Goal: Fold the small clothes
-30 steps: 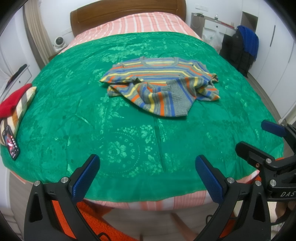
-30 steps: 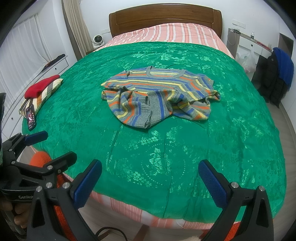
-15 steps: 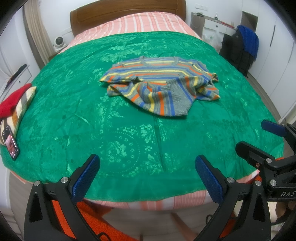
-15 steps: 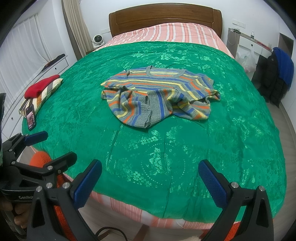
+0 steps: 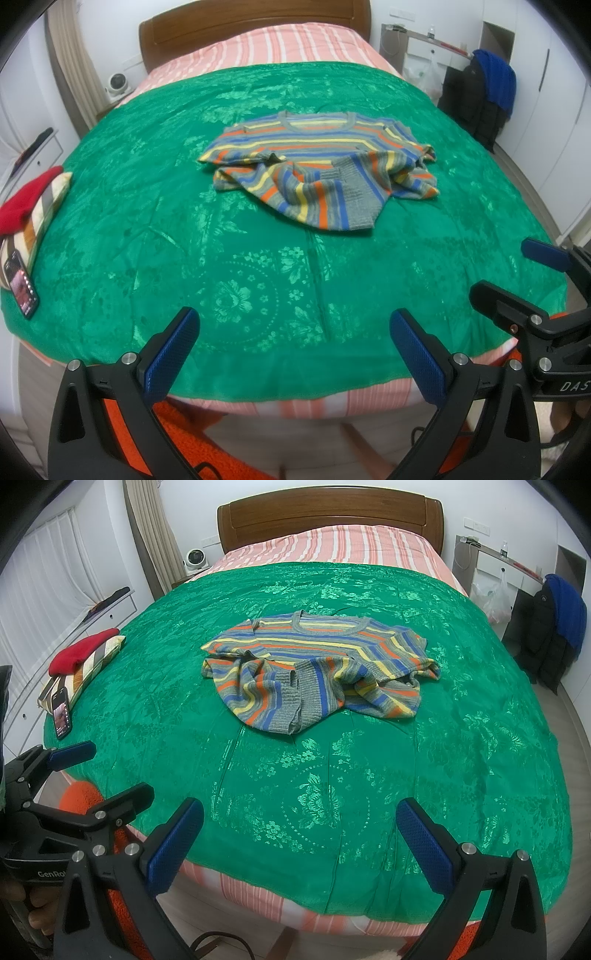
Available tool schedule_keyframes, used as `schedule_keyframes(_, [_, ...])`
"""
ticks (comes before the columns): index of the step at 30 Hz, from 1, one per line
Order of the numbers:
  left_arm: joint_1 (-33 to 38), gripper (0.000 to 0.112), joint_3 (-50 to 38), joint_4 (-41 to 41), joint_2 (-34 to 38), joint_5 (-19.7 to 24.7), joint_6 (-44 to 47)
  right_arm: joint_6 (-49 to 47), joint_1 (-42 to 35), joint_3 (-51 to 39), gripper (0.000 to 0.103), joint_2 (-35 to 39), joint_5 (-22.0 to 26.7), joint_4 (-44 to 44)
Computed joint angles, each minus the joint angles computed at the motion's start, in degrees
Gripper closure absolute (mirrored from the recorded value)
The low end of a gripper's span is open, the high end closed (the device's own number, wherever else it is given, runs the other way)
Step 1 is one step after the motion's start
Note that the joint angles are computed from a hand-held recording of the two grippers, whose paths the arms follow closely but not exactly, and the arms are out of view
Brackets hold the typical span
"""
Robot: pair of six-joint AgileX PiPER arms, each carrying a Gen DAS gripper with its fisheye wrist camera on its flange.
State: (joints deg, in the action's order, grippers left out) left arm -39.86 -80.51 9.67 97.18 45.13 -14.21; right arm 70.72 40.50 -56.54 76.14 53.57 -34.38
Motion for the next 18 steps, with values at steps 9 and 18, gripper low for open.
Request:
schedule_keyframes(9, [-0.04, 0.010, -0.11, -0.03, 0.09, 0.04, 0.01, 0.05, -0.02, 0.03, 0.000, -0.01, -0.02, -0.01])
schedule_keyframes(18, [-0.04, 0.010, -0.22, -0.02, 0.14, 0.10, -0.02, -0.04, -0.01, -0.02, 0.000, 0.01, 0.02, 0.03])
